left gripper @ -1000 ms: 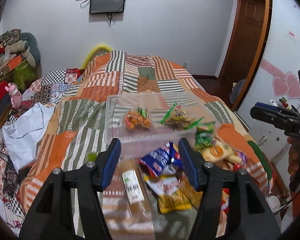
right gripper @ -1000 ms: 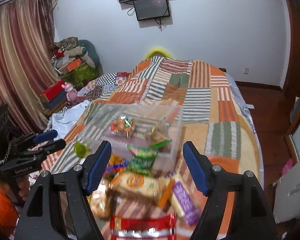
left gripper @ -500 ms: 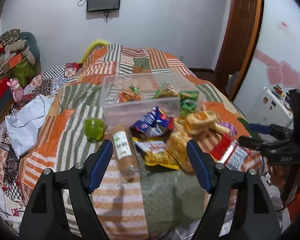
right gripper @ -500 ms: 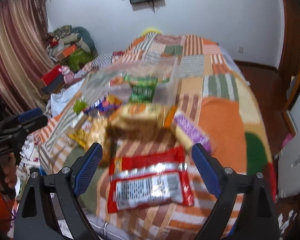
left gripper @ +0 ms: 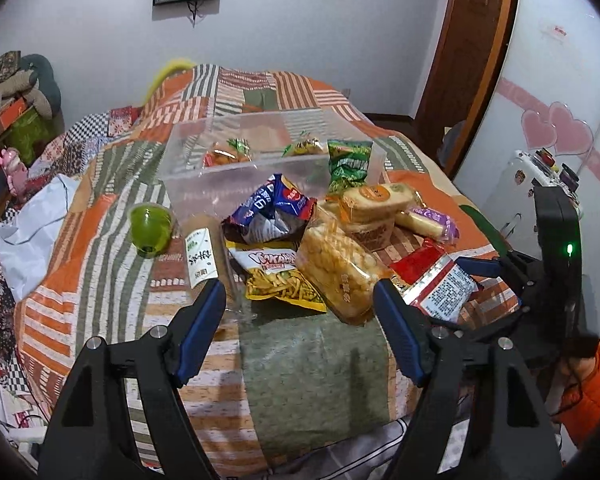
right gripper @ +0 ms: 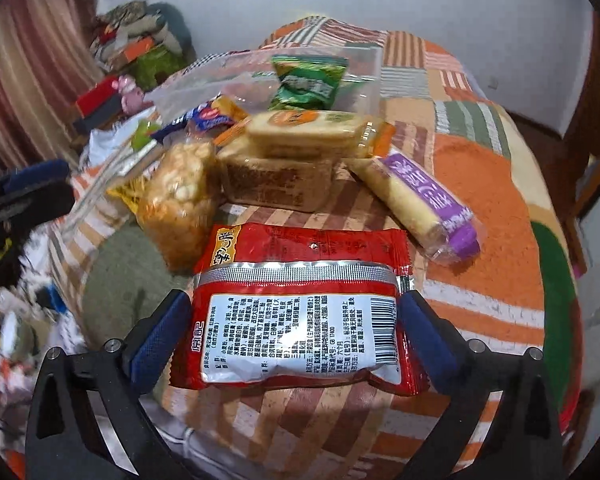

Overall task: Organize snacks
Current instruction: 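Grasp the red-and-white packet with the right tool while the left tool grasps the white-puff bag, then carry both packets over the clear box and open both tools to release them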

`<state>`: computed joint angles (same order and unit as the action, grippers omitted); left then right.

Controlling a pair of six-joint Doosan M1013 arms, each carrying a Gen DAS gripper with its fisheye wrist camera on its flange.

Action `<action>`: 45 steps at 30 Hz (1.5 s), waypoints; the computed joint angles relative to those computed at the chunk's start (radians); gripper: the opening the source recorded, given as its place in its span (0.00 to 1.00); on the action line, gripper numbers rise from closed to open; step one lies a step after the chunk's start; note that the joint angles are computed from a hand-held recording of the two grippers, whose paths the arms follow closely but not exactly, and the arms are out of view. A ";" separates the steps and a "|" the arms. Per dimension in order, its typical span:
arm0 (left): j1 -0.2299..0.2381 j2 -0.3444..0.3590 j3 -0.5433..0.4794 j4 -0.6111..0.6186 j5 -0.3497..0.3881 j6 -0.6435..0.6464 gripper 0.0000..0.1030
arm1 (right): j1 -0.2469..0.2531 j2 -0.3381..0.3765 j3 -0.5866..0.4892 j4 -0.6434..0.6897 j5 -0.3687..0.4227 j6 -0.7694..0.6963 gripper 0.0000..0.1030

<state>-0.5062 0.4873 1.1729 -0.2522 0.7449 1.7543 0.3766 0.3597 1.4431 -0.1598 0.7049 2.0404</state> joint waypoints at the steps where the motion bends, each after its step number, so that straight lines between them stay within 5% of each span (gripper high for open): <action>1: 0.000 0.003 -0.004 -0.003 0.007 -0.002 0.74 | 0.002 0.002 -0.001 -0.009 0.002 -0.004 1.00; 9: -0.011 0.026 -0.035 -0.007 0.033 -0.011 0.74 | -0.019 0.002 0.018 0.059 -0.040 -0.032 0.99; 14: -0.022 0.051 -0.069 -0.014 0.060 -0.011 0.74 | -0.024 -0.022 0.047 0.064 -0.077 -0.032 0.75; 19: -0.029 0.079 -0.106 -0.025 0.088 -0.026 0.74 | -0.045 -0.062 0.095 0.149 -0.147 -0.056 0.74; 29: -0.056 0.135 -0.160 0.074 0.112 -0.132 0.73 | -0.045 -0.103 0.115 -0.006 -0.183 0.095 0.74; 34: -0.069 0.134 -0.143 0.154 0.080 -0.177 0.58 | -0.049 -0.108 0.115 -0.044 -0.187 0.136 0.74; 38: -0.066 0.119 -0.115 0.164 0.060 -0.184 0.33 | -0.054 -0.106 0.111 -0.039 -0.194 0.141 0.74; 45: -0.050 0.073 -0.058 0.131 0.013 -0.151 0.32 | -0.048 -0.105 0.105 -0.046 -0.209 0.143 0.74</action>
<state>-0.5562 0.5606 1.1153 -0.1217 0.7575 1.6029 0.3290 0.2551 1.5477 -0.2060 0.4958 2.1836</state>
